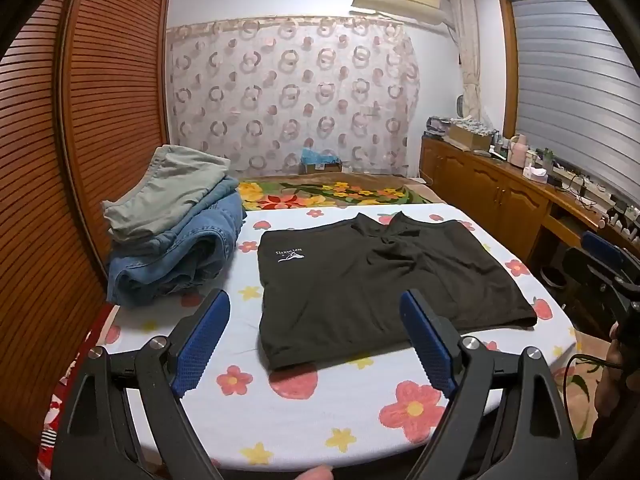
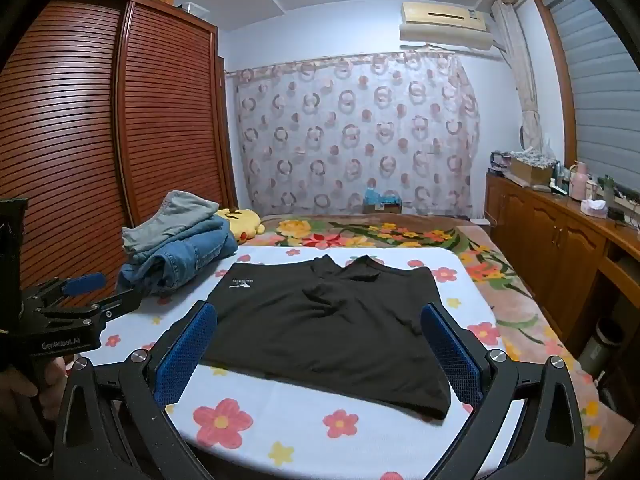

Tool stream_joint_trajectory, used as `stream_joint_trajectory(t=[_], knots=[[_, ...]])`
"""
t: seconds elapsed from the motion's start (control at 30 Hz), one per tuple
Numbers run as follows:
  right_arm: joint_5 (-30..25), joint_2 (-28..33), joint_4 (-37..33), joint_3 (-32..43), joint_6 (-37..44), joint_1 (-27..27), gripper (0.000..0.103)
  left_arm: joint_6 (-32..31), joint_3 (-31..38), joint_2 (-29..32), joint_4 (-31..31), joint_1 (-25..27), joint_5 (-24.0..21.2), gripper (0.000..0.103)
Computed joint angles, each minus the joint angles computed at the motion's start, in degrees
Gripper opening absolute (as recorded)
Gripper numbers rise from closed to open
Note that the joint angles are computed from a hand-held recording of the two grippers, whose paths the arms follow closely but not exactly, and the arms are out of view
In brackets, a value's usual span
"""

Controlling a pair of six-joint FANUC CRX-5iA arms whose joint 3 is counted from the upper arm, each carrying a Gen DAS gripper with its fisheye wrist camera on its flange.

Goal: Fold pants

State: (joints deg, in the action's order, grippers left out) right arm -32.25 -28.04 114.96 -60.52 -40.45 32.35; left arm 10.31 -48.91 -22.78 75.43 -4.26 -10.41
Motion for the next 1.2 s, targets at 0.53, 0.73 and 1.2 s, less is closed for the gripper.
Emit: stream_joint_trajectory(t=[0.53, 0.73, 1.2], knots=[[-0.8, 0.1, -1.8, -0.1, 1.0, 1.3, 0.102, 0.1, -0.1, -0.2, 0.1, -0.3, 0.7, 0.087], [0.0, 0.3, -1.3, 0.1, 0.6, 0.6, 0.102, -0.6, 0.0, 0.0, 0.9, -0.3, 0.7, 0.087], [1.6, 0.2, 0.9, 0.2, -0.9, -1.5, 0.102, -1.6, 0.0, -0.6, 2.2, -0.3, 1.3, 0.087]])
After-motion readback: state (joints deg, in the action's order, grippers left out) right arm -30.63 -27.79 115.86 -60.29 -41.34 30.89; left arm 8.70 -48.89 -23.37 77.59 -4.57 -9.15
